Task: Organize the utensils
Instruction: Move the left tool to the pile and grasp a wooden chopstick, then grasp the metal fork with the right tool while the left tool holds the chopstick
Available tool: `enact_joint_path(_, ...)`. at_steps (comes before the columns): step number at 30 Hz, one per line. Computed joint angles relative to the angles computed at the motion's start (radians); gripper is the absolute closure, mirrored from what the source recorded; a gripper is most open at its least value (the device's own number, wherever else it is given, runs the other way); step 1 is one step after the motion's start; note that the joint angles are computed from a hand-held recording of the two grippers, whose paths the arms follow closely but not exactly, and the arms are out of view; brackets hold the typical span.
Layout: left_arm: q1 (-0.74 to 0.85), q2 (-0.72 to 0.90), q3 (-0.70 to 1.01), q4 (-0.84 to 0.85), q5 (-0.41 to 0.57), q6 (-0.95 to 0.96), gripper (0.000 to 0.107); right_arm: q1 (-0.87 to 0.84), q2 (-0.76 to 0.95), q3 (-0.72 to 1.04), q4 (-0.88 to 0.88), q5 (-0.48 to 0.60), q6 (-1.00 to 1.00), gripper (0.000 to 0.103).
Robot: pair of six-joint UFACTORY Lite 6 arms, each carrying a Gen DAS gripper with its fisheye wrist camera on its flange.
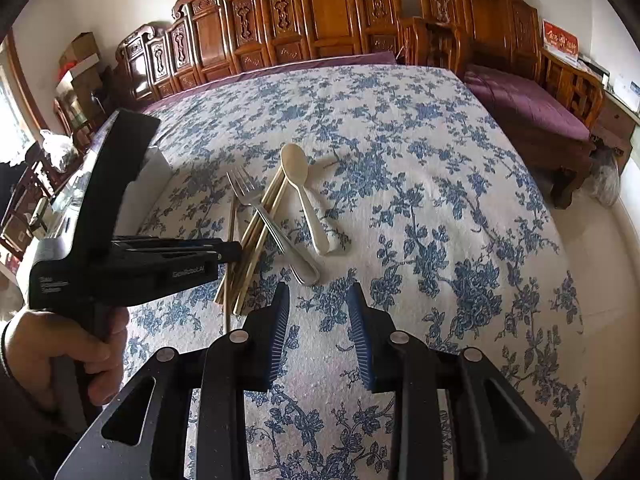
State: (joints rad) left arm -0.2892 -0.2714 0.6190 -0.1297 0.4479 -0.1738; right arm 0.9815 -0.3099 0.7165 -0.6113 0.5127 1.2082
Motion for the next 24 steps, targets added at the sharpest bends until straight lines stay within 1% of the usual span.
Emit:
enact_joint_path(1,0.012,-0.004,-0.004,-0.036,0.0,0.037,0.095,0.006,0.001,0.004,-0.006,0.008,0.003,0.07)
enact_joint_path(5,0.075,-0.058,-0.028,-0.131,0.044,0.155,0.099,0.014,0.02,0.013,-0.022,0.017,0.012,0.07)
enact_joint_path(8,0.166,-0.117,-0.053,-0.228,0.099,0.314,0.102,0.03,0.048,0.022,-0.042,0.022,0.034,0.07)
enact_joint_path(11,0.265,-0.179,-0.069,-0.273,0.162,0.43,0.103,0.043,0.075,0.031,-0.052,0.022,0.057,0.07)
enact_joint_path(15,0.395,-0.253,-0.057,-0.306,0.289,0.581,0.103,0.035,0.117,0.055,-0.051,-0.002,0.06,0.07)
enact_joint_path(16,0.414,-0.273,-0.051,-0.3,0.313,0.608,0.103,0.024,0.136,0.07,-0.047,-0.012,0.039,0.071)
enact_joint_path(17,0.428,-0.284,-0.048,-0.297,0.328,0.63,0.103,0.012,0.161,0.091,-0.039,-0.017,0.012,0.077)
enact_joint_path(20,0.472,-0.308,-0.029,-0.306,0.379,0.692,0.103,-0.044,0.232,0.167,0.049,-0.046,-0.122,0.078)
enact_joint_path(23,0.495,-0.332,-0.025,-0.318,0.418,0.733,0.103,-0.098,0.326,0.276,0.201,-0.064,-0.325,0.079)
enact_joint_path(24,0.493,-0.347,-0.027,-0.313,0.427,0.739,0.103,-0.105,0.353,0.304,0.228,-0.065,-0.361,0.079)
